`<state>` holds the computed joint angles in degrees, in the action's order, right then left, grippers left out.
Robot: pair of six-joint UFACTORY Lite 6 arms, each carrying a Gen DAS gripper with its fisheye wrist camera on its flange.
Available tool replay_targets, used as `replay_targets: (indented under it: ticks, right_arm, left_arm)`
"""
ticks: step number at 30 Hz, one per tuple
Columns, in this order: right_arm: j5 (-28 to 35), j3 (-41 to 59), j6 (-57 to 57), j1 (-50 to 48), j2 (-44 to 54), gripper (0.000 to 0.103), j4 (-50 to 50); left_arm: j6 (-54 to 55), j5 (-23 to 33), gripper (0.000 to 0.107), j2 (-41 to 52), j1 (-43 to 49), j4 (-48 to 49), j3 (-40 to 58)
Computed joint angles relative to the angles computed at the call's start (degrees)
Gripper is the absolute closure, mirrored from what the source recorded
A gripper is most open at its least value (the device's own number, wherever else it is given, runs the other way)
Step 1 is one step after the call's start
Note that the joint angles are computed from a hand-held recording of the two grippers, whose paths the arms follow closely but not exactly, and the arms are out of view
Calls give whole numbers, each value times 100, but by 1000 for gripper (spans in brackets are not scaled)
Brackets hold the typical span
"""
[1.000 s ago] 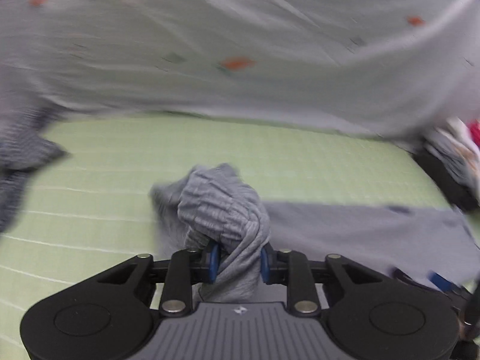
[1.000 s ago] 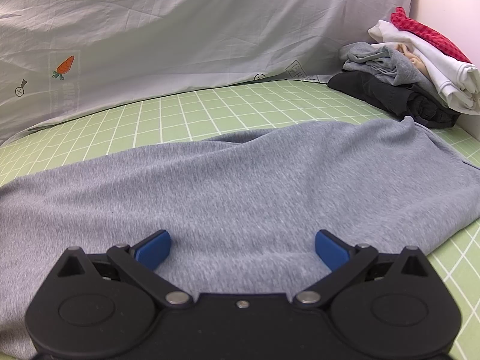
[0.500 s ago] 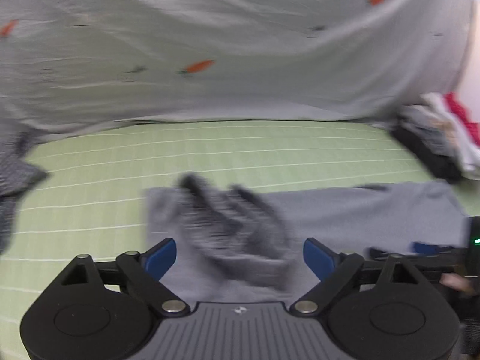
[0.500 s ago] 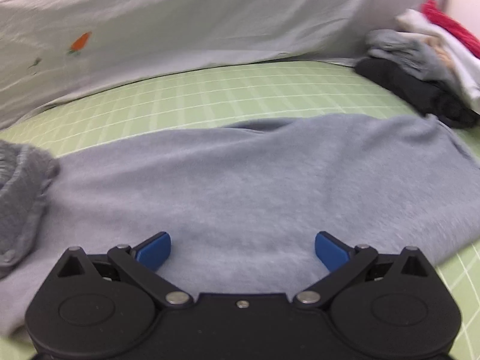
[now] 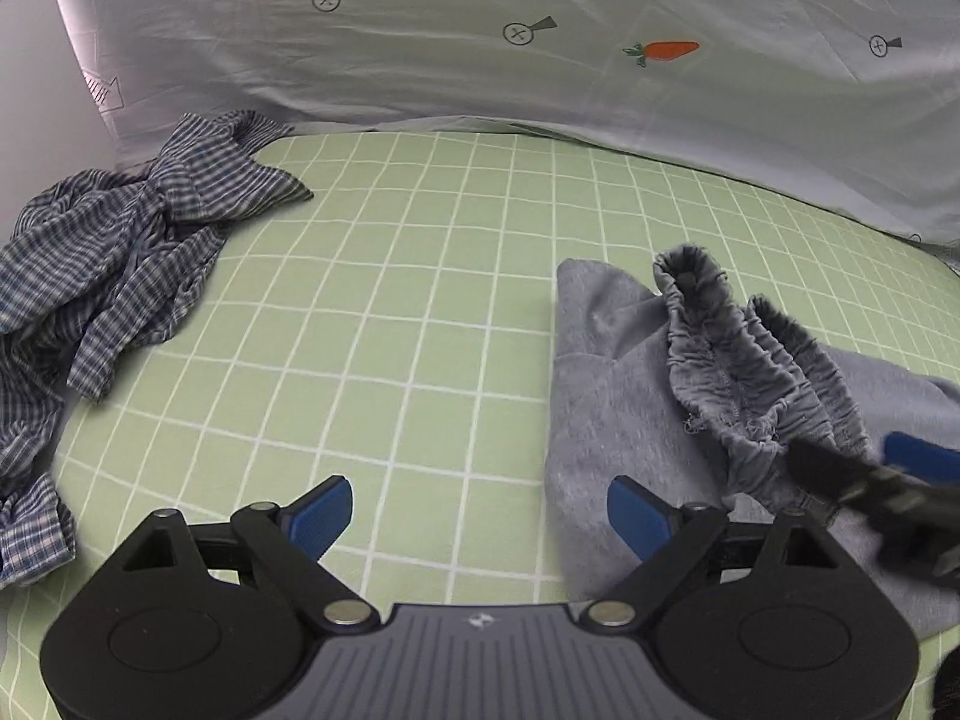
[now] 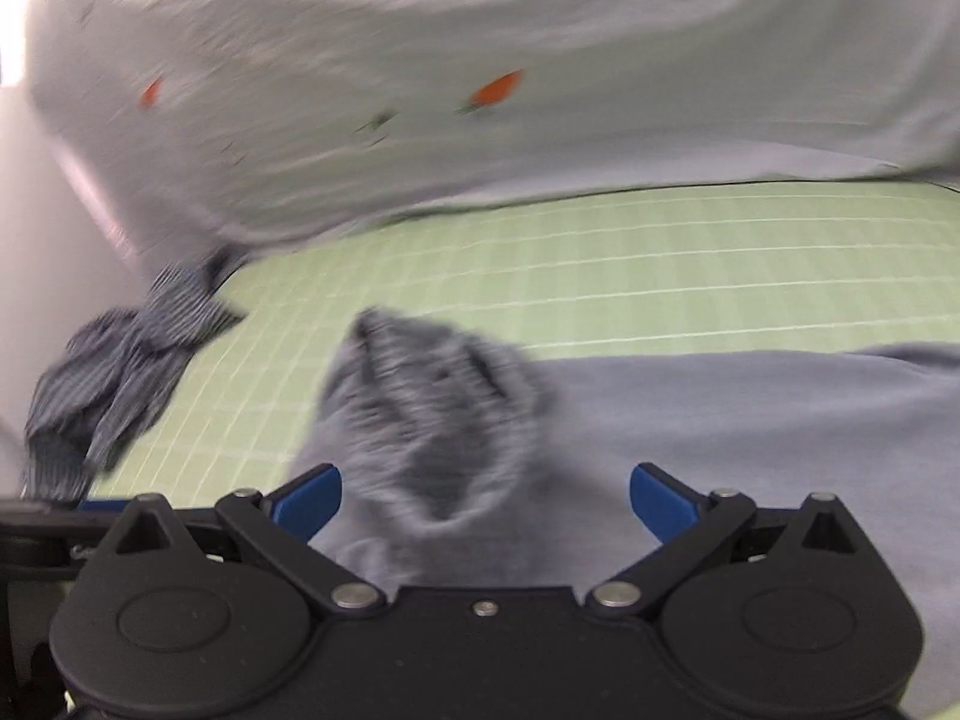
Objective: Fold clothes
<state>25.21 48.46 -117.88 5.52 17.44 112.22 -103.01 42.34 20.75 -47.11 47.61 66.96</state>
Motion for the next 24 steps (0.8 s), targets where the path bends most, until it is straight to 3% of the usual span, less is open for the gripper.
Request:
replay_targets:
  ticks: [3,5,6,8,9,10,11,17,20,24]
  right_arm:
    - [-482,269,-350,494,337,0,374]
    - [-889,592,-257,644,663,6,433]
    - [-1002,733,-118,641,804,17,350]
    - [-723,811,585,381,907,28,-307]
    - [-430,790,963,174,890,50,-688]
    - [-170,744,1275,-20,825,78,-1026]
    - [24,624,1412,-190,670,81,-1196]
    - [865,-192,1225,-1314,-373,84,-1690]
    - [752,-169,1206,-1691,-100,84,-1714]
    - [547,-72,1487,-2015,282,73,-1858]
  left_arm:
    - [198,372,17,1,-34,-220,129]
    - [85,175,17,-190,7,-125,-73]
    - [-13,128,17,-277,9,-93,-146]
    - [49,171,17,-304,-2,-177,-112]
    - [106,219,17,-292,-22,-188,-75]
    - [182,290,17,-272,-46,-226,-1]
    - [260,362,17,-249,-71,-265,78]
    - [600,355,17,117,-284,-169,598]
    - [933,197,17,557,-418,-322,966]
    - [1731,91,17,1024,-627,-776,1383]
